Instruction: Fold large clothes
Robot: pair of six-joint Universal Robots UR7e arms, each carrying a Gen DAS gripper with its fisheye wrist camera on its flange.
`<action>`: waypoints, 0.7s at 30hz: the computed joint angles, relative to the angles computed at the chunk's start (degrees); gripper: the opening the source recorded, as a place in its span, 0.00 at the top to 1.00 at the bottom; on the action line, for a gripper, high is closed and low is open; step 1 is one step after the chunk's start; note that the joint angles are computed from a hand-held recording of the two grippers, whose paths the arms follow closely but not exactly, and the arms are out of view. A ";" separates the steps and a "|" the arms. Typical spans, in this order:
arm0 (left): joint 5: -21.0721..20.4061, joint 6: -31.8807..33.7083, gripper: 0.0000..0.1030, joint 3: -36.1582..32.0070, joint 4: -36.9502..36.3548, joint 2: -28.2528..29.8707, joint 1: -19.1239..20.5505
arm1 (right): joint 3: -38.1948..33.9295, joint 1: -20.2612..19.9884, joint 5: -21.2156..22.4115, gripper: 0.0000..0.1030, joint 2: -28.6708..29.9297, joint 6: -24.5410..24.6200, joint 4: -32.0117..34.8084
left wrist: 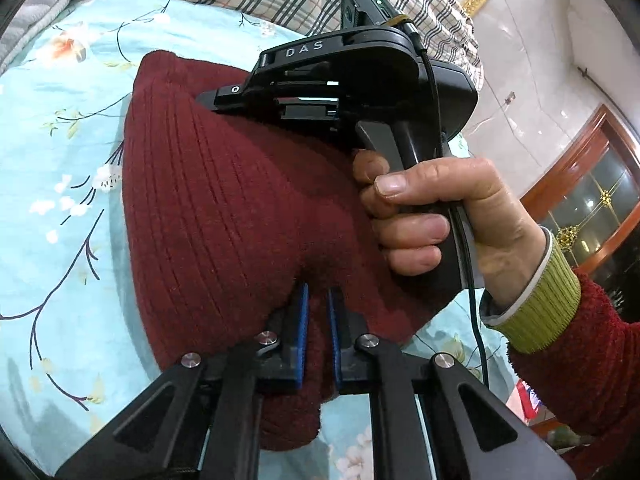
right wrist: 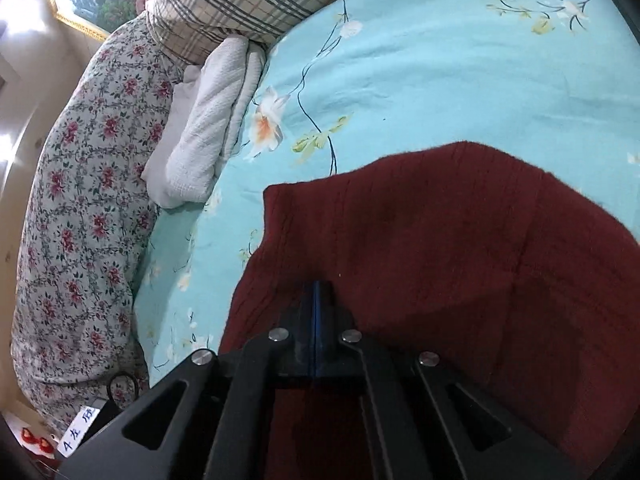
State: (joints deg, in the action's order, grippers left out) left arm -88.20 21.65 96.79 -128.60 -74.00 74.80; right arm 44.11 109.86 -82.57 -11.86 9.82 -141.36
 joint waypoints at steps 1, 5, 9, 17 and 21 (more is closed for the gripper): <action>0.77 -0.51 0.91 0.14 0.58 -0.48 -0.42 | 0.50 -0.11 0.41 1.00 -0.26 0.64 -0.48; 1.65 -1.78 0.90 -0.57 2.58 -1.60 -2.52 | 9.15 0.32 0.27 1.00 -5.57 1.50 -6.98; 0.23 -0.65 0.88 -0.59 1.41 -4.93 -3.36 | 27.31 0.52 -1.74 0.98 -15.61 2.12 -20.86; 9.63 -0.20 0.80 0.04 -1.79 -4.64 -5.34 | 46.75 1.62 -11.41 0.98 -25.33 4.46 -30.89; 13.60 1.05 0.82 2.58 -3.55 -3.38 -5.24 | 48.26 1.03 -14.99 1.00 -24.58 6.24 -30.81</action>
